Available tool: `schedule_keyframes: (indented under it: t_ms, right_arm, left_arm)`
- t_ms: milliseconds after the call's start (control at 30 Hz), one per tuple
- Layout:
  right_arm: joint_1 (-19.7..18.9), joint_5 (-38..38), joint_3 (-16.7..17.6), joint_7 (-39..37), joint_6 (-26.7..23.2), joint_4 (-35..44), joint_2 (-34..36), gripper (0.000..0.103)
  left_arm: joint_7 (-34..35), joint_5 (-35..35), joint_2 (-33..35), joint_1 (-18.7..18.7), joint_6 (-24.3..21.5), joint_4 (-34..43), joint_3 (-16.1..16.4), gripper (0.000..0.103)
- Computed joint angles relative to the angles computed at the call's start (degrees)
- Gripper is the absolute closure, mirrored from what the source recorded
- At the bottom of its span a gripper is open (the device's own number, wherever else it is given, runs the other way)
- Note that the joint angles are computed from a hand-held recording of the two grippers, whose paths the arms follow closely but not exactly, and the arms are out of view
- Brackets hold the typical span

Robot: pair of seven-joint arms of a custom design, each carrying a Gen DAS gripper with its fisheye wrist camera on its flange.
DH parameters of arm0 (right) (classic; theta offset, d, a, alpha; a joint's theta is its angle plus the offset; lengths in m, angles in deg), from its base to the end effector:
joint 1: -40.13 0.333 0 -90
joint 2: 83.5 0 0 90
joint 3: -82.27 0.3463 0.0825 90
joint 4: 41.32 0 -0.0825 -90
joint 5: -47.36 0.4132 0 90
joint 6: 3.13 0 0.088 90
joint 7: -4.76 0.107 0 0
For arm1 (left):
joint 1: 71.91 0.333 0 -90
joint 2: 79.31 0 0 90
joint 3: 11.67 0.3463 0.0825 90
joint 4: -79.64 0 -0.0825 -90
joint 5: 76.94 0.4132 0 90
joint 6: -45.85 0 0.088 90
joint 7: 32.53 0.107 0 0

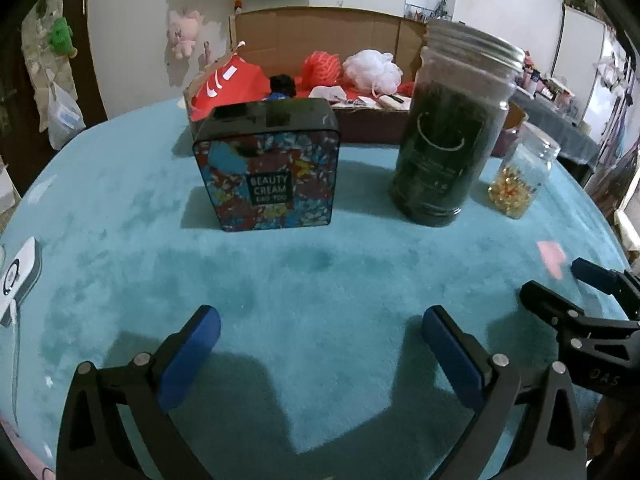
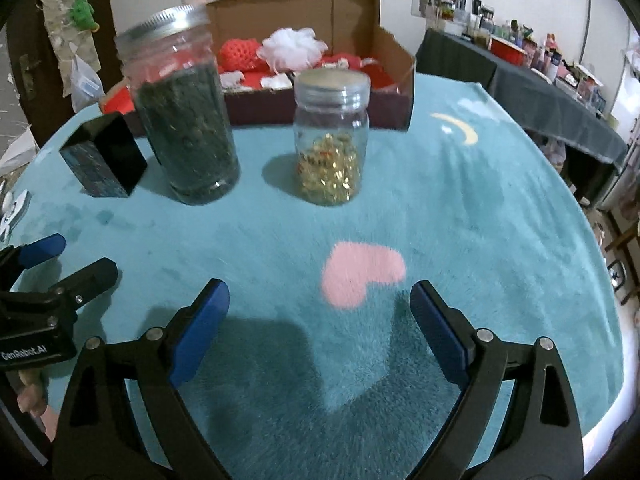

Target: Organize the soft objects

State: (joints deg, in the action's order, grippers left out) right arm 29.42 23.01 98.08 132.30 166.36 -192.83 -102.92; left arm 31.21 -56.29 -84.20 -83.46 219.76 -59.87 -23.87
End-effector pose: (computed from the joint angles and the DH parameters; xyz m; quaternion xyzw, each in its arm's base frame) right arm 0.4528 0.0700 0.4270 -0.6126 0.7173 -0.2535 0.2144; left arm 0.4806 -0.2421 0.4215 -0.5556 0.7590 -0.2791 0.1932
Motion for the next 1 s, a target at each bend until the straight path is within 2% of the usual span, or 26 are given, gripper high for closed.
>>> schedule_keyframes:
  t_ms: [133,233,333,1000]
  right_arm:
    - [-1.3,-1.4,1.0,1.8,0.5,0.0,0.4,0.008]
    - [-2.2,-2.9,1.8,3.4,0.5,0.1,0.6,0.007]
    - [-1.5,-2.6,0.9,3.3,0.9,0.0,0.7,0.007]
    - [-1.6,-4.6,0.7,5.9,0.2,0.5,0.7,0.006]
  left_arm:
    - [-5.2,5.4,0.2,1.5,-1.0,0.6,-1.1,0.000]
    - [-6.3,5.6,0.2,1.4,-1.2,0.6,-0.8,0.000]
    - [-7.8,7.2,0.0,1.6,-1.6,0.6,-1.0,0.000]
    - [-8.1,7.6,0.7,1.3,-1.9,1.5,-0.3,0.000]
